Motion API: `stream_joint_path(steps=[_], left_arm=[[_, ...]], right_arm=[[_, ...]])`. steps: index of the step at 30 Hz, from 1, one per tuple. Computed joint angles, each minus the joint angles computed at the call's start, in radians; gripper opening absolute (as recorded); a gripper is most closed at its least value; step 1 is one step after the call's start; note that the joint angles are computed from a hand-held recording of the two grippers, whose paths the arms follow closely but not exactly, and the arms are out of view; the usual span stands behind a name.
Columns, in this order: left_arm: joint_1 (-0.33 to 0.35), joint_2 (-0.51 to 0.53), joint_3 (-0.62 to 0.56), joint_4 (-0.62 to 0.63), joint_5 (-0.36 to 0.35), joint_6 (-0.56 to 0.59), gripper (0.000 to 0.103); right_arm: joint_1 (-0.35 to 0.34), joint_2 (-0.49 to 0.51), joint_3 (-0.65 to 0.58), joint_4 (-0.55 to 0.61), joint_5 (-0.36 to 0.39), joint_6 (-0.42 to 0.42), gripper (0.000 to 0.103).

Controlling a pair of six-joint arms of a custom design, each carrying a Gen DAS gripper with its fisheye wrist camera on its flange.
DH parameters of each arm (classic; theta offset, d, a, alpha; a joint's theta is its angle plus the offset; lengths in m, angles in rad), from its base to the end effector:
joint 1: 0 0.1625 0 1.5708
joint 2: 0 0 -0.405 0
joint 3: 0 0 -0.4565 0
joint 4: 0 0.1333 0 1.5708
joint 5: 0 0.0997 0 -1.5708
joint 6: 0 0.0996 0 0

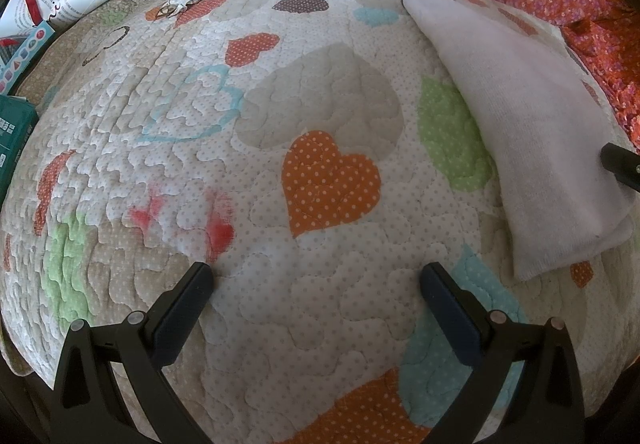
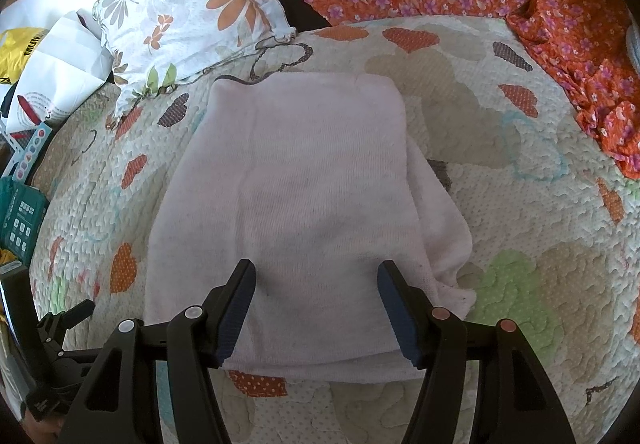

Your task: Fold small clothes

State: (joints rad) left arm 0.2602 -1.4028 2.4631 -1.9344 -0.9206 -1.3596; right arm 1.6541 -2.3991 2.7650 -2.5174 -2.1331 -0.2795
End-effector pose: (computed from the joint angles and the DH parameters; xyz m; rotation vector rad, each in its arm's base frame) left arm -0.2559 -0.2685 0.0387 0.2221 2.2756 -0.5513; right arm 0.1013 -0.2499 0.2572 0.2344 -2.4518 0.6603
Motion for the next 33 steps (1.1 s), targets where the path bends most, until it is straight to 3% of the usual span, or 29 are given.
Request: stream_joint_path(steps=[33], left_arm=[[-0.017, 0.005, 0.009, -0.019, 0.019, -0.014, 0.103]], right_arm=[[-0.002, 0.001, 0.001, 0.002, 0.001, 0.001, 0.069]])
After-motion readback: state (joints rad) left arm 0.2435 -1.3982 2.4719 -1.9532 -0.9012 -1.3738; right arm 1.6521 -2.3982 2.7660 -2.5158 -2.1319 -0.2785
